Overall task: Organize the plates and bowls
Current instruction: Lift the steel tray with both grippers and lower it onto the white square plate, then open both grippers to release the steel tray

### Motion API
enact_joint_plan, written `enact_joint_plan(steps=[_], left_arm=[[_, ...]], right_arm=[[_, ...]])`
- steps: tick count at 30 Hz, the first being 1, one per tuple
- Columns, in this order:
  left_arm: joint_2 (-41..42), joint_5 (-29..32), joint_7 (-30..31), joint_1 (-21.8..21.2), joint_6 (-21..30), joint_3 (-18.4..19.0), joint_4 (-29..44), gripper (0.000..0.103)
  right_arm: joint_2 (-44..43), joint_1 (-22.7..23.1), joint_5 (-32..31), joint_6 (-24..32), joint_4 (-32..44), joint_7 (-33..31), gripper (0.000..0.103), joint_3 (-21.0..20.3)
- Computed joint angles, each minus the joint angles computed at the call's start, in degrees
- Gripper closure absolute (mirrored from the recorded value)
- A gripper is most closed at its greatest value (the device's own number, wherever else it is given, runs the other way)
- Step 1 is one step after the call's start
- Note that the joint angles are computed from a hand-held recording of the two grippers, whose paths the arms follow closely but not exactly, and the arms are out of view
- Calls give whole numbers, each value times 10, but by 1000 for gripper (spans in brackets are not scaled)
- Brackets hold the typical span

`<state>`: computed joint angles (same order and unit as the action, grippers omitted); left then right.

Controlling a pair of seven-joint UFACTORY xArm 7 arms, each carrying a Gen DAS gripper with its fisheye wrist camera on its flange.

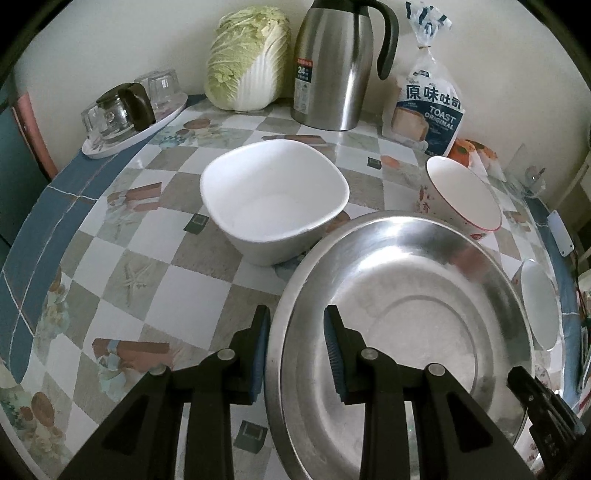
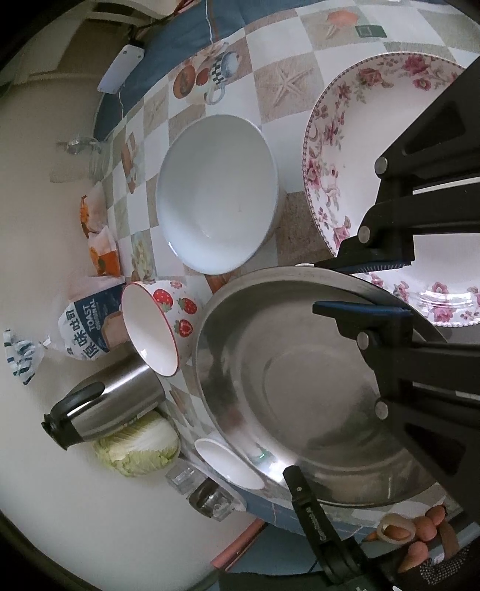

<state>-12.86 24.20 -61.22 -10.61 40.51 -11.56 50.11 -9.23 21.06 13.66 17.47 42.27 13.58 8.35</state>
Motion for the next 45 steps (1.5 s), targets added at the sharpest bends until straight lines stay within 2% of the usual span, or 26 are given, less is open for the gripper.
enact_joint_plan(steps=[10, 19, 28, 30, 32, 36, 41, 45], left_arm=[[13, 6, -7, 3, -26, 5, 3, 72], [12, -12, 5, 3, -39, 11, -3, 72], [12, -15, 20, 1, -24, 9, 5, 71], [13, -15, 21, 1, -16, 8, 8, 68], [11, -13, 20, 1, -13, 7, 9, 59], [6, -15, 23, 0, -6, 7, 11, 57], [0, -10, 20, 0, 14, 2, 17, 44], [-4, -2, 19, -1, 36, -2, 24, 43]], right_arm=[[8, -9, -32, -16, 1, 32, 88, 7], [13, -13, -58, -13, 4, 56, 88, 11], [14, -13, -70, -7, 7, 67, 85, 11], [14, -13, -70, -4, 8, 70, 85, 11], [13, -11, -63, -6, 6, 66, 85, 9], [13, -9, -55, -6, 5, 58, 85, 7], [10, -12, -59, -7, 5, 67, 85, 9], [6, -12, -57, -9, 2, 68, 85, 8]])
